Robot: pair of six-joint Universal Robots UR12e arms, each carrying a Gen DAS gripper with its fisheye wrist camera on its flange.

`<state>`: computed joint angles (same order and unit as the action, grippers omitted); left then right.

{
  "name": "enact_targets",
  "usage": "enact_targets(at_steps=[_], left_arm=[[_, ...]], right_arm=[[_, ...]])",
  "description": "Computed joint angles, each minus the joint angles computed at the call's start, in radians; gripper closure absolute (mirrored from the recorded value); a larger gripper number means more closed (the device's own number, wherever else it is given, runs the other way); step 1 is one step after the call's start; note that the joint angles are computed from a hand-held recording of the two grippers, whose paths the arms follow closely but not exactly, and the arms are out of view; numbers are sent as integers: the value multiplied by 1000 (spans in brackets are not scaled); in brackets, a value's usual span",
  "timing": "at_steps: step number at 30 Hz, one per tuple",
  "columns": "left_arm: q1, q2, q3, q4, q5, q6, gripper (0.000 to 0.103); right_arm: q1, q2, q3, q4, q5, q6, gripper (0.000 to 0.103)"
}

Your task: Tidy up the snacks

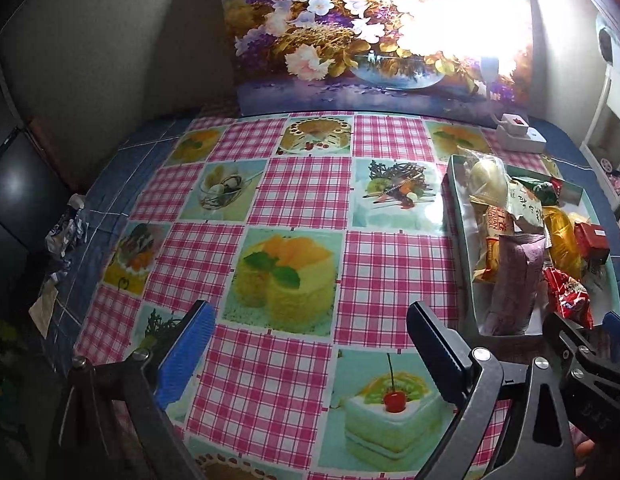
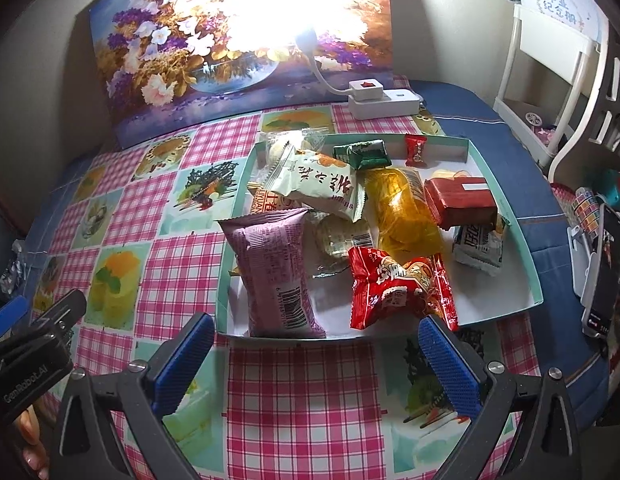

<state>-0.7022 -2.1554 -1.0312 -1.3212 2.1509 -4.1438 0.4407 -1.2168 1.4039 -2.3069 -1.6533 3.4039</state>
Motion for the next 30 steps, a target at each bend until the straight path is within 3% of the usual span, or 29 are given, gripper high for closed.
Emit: enact_targets(at_steps=[30], left_arm=[[-4,-20,34,-47,1,24,6]], right_arm=[[-8,-4,5,4,7,41,0]])
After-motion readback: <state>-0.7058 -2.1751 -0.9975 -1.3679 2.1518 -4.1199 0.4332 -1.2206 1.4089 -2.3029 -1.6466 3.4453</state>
